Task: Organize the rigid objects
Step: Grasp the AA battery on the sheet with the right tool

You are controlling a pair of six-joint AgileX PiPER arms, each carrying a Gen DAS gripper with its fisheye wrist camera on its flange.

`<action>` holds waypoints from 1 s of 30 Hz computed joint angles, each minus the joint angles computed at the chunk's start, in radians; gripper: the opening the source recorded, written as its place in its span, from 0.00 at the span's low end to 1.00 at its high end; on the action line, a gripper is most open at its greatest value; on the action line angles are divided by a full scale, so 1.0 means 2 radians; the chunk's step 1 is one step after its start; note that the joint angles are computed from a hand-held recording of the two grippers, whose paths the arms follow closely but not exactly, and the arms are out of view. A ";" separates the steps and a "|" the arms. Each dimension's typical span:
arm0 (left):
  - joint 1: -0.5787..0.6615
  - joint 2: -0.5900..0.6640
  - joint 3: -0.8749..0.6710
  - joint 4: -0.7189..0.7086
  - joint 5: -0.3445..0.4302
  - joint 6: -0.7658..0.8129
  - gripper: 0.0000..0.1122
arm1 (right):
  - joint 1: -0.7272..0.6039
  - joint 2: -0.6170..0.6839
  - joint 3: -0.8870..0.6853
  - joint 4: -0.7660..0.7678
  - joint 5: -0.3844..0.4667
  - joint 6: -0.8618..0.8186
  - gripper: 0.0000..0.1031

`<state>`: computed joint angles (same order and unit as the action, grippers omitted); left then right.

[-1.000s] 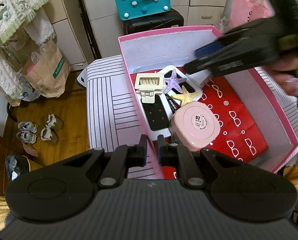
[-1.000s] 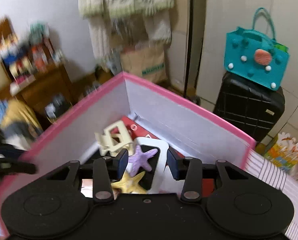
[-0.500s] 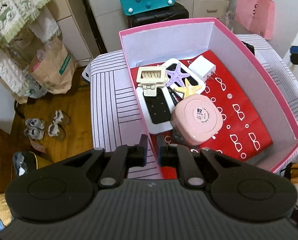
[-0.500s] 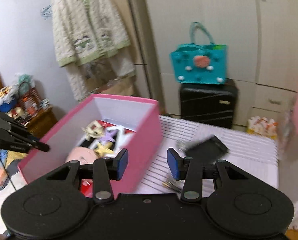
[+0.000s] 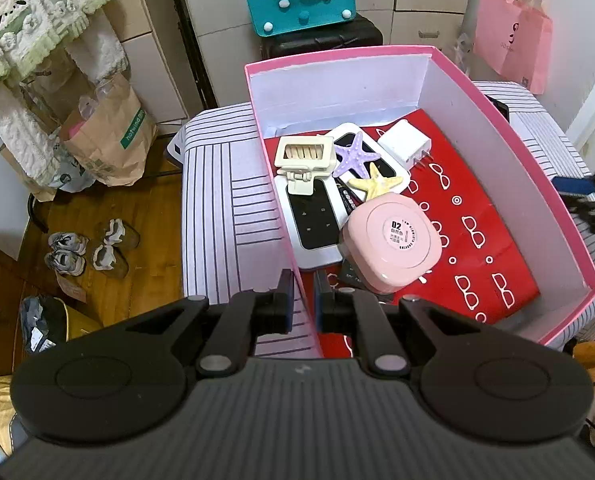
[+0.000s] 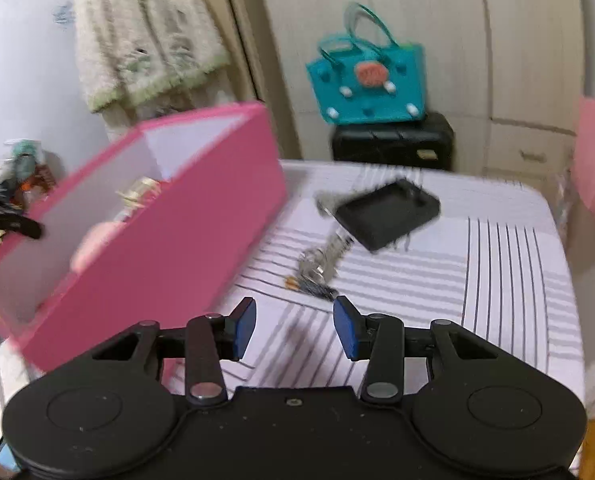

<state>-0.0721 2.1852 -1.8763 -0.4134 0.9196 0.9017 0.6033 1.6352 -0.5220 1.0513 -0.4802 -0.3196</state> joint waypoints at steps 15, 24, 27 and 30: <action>0.001 -0.007 0.020 -0.015 -0.021 0.012 0.08 | 0.053 0.162 -0.143 0.187 -0.116 -0.069 0.64; 0.000 -0.009 0.029 -0.019 -0.028 0.020 0.08 | 0.074 0.193 -0.203 0.295 -0.157 -0.176 0.63; -0.001 -0.012 0.036 -0.021 -0.035 0.024 0.08 | 0.076 0.198 -0.203 0.288 -0.163 -0.161 0.50; -0.002 -0.013 0.039 -0.021 -0.038 0.026 0.08 | 0.075 0.193 -0.190 0.271 -0.163 -0.146 0.46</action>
<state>-0.0752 2.1598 -1.7991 -0.4557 0.8441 0.9536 0.7538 2.0213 -0.9024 1.5940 -0.8060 -0.6121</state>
